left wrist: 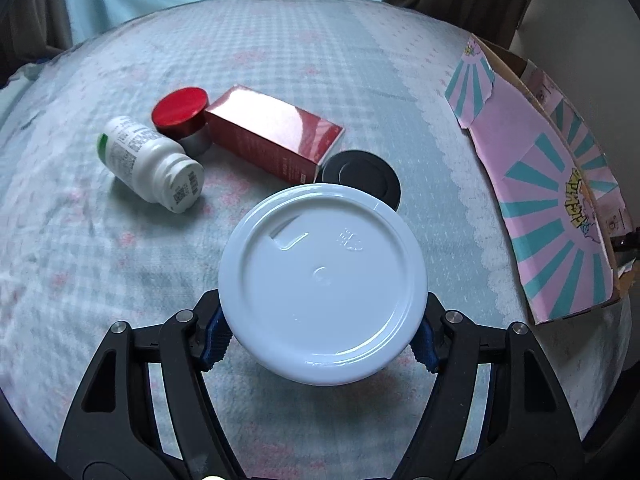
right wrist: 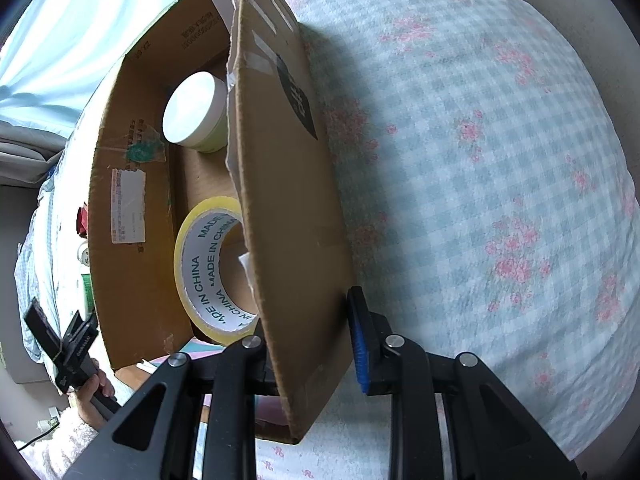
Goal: Organize rigid objects
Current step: 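Carry the green-labelled white jar with the left tool and drop it into the box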
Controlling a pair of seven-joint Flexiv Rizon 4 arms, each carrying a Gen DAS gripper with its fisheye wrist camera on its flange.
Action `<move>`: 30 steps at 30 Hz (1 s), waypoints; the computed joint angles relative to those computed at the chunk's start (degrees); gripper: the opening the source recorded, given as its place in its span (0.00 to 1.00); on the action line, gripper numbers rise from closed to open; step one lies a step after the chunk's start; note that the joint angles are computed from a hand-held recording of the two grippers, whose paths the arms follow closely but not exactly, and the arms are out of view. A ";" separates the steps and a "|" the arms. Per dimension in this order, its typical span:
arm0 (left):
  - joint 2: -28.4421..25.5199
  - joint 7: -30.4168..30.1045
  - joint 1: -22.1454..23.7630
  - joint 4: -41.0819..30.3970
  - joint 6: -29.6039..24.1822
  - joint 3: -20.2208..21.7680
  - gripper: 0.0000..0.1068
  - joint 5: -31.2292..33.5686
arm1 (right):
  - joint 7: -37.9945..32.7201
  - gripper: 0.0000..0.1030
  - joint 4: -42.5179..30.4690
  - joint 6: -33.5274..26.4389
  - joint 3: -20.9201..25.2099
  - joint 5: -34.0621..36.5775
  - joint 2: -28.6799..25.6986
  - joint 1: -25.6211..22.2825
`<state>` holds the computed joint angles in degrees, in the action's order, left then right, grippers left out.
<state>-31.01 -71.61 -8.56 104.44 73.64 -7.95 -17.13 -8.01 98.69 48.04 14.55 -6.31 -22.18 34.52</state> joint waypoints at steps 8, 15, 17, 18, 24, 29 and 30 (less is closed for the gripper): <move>5.42 -8.57 -4.29 -4.51 -6.83 4.74 0.64 4.38 | -2.85 0.23 -1.98 -0.81 0.48 2.17 -1.31 -0.56; 7.64 -15.93 -6.88 -13.51 -15.61 4.76 0.64 8.00 | -3.51 0.23 -2.04 0.92 0.52 3.34 -1.98 -1.02; 6.59 -17.54 -7.61 -17.31 -17.77 4.46 0.64 8.98 | -4.18 0.23 -2.36 0.85 0.66 4.01 -2.13 -1.41; 5.63 -18.30 -8.15 -19.89 -18.95 4.27 0.64 9.55 | -4.63 0.23 -2.50 0.74 0.72 4.36 -2.14 -1.67; -2.60 -20.42 -11.61 -35.82 -24.68 3.37 0.64 11.90 | -7.90 0.23 -2.59 0.57 0.94 6.23 -2.01 -3.05; -11.81 -20.94 -15.02 -50.79 -31.21 3.31 0.64 12.50 | -9.88 0.23 -2.89 0.70 1.00 7.48 -2.09 -3.90; -14.16 -21.06 -15.73 -54.49 -33.07 3.38 0.64 12.46 | -9.80 0.23 -2.38 0.76 1.11 7.53 -1.58 -3.70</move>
